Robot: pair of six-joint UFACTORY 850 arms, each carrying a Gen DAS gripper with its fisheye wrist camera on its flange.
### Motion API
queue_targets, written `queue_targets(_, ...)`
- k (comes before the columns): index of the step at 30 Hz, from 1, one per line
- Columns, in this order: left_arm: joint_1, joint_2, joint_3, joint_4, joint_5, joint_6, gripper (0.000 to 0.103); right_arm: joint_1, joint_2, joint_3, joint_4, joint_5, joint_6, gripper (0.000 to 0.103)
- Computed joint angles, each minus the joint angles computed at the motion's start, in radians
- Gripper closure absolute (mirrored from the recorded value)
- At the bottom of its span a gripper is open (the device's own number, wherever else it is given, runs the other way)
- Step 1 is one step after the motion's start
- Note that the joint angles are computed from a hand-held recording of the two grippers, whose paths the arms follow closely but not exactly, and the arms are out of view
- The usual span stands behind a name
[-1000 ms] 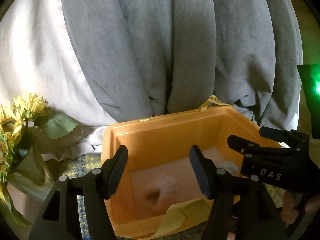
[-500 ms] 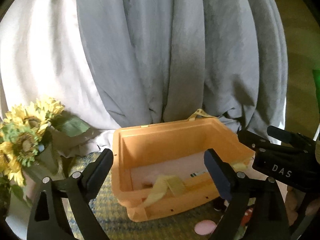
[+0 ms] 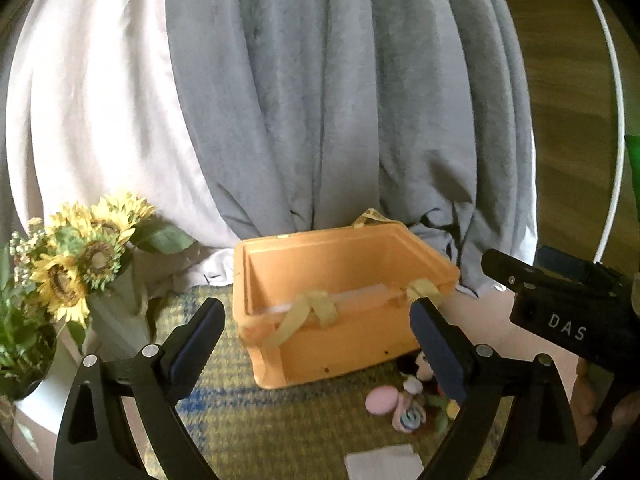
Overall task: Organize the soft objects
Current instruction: 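Move both tools back toward the white tissue and green frog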
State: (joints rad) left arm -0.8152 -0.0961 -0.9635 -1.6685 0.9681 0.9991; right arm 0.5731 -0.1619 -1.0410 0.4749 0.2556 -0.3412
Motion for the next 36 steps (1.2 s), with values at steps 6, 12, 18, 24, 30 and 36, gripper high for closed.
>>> queue_targets(6, -0.063, 0.017, 0.036, -0.048, 0.022, -0.008, 0.008, 0.014, 0.079, 0.098, 0.046, 0.012, -0.041, 0.021)
queue_targets(12, -0.118, 0.022, 0.07, -0.1, 0.034, -0.028, 0.008, 0.029, 0.141, 0.187, 0.102, 0.01, -0.106, 0.021)
queue_targets(18, -0.154, 0.02, 0.097, -0.135, 0.018, -0.045, 0.008, 0.047, 0.174, 0.241, 0.202, -0.009, -0.216, 0.021)
queue_targets(24, -0.171, 0.008, 0.118, -0.154, -0.014, -0.056, 0.008, 0.06, 0.182, 0.275, 0.303, -0.037, -0.326, 0.021)
queue_targets(30, -0.178, -0.011, 0.136, -0.183, -0.047, -0.045, 0.009, 0.067, 0.165, 0.293, 0.411, -0.068, -0.439, 0.021)
queue_targets(36, -0.177, -0.04, 0.148, -0.19, -0.076, -0.025, 0.009, 0.072, 0.129, 0.303, 0.474, -0.094, -0.514, 0.022)
